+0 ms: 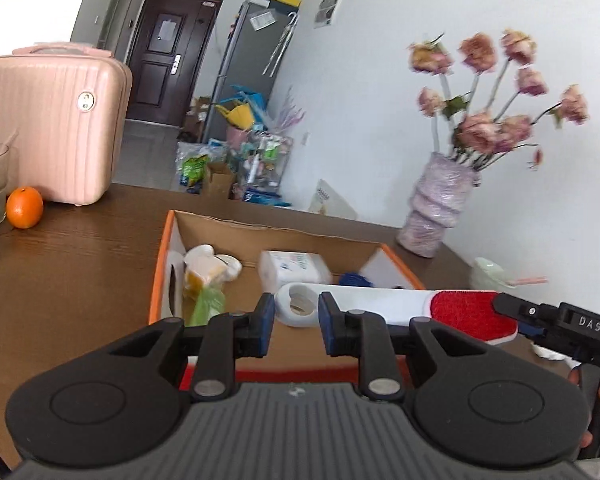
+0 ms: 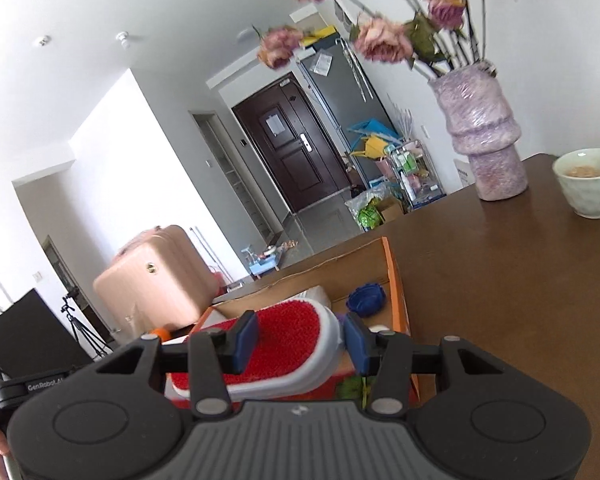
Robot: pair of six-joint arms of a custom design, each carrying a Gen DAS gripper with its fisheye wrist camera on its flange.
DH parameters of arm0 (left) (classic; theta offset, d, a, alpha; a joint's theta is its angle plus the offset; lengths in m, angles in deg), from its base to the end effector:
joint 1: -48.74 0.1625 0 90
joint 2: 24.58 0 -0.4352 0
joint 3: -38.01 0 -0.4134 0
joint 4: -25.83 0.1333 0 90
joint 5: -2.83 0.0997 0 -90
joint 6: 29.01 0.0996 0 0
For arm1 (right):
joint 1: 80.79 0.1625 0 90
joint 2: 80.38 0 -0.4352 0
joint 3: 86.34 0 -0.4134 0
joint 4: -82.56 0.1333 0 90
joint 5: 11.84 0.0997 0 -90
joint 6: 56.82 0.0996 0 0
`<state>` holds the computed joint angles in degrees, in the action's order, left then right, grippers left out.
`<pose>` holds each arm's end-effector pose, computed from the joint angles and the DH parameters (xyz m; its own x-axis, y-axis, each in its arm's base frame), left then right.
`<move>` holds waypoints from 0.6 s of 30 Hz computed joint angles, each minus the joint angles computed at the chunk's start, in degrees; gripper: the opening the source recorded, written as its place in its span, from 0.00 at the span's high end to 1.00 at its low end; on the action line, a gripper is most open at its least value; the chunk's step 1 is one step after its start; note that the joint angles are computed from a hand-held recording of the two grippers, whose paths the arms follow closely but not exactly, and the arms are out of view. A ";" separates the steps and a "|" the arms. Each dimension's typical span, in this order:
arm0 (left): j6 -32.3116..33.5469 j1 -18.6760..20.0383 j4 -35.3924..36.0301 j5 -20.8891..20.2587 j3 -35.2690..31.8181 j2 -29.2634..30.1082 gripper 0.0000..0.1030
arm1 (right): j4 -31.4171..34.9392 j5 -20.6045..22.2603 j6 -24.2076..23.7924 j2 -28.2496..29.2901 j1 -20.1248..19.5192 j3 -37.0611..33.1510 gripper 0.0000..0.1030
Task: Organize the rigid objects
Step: 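Carry the lint brush into the red box and open both tools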
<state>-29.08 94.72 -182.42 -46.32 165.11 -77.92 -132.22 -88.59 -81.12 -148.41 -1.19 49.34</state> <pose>-0.2043 -0.4970 0.1308 -0.8631 0.1954 -0.4657 0.4947 0.5132 -0.7014 0.0713 -0.4763 0.2149 -0.9446 -0.2321 0.2323 -0.3190 0.4809 -0.8167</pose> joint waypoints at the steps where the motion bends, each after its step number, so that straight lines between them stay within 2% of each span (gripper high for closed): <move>1: 0.75 1.06 0.31 -0.31 -1.23 0.86 0.77 | 0.20 -0.71 0.27 1.48 0.38 -1.74 0.55; 6: 2.05 5.74 3.26 -3.12 -5.75 3.37 0.77 | 1.87 -2.39 -0.43 6.95 0.55 -8.05 0.55; 8: 4.13 7.57 4.61 -7.58 -6.25 3.35 0.79 | 2.45 -3.25 -1.43 8.51 0.56 -9.80 0.57; 9: 5.26 7.99 4.79 -8.67 -6.26 3.44 0.78 | 3.58 -2.63 -2.44 8.94 0.37 -10.42 0.63; 10: 6.94 7.81 4.20 -7.94 -6.09 3.89 0.77 | 4.46 -1.52 -3.37 9.32 0.05 -10.76 0.60; 12: 10.08 7.22 2.43 -5.18 -5.90 5.04 0.75 | 0.08 -2.09 -5.83 11.43 0.07 -10.74 0.60; 14: 9.35 7.34 1.94 -4.50 -5.72 5.08 0.74 | -2.99 -4.61 -7.64 12.63 0.69 -10.58 0.60; 18: 8.14 7.39 1.28 -3.55 -5.80 4.98 0.71 | -5.86 -3.73 -7.38 12.84 0.07 -9.86 0.59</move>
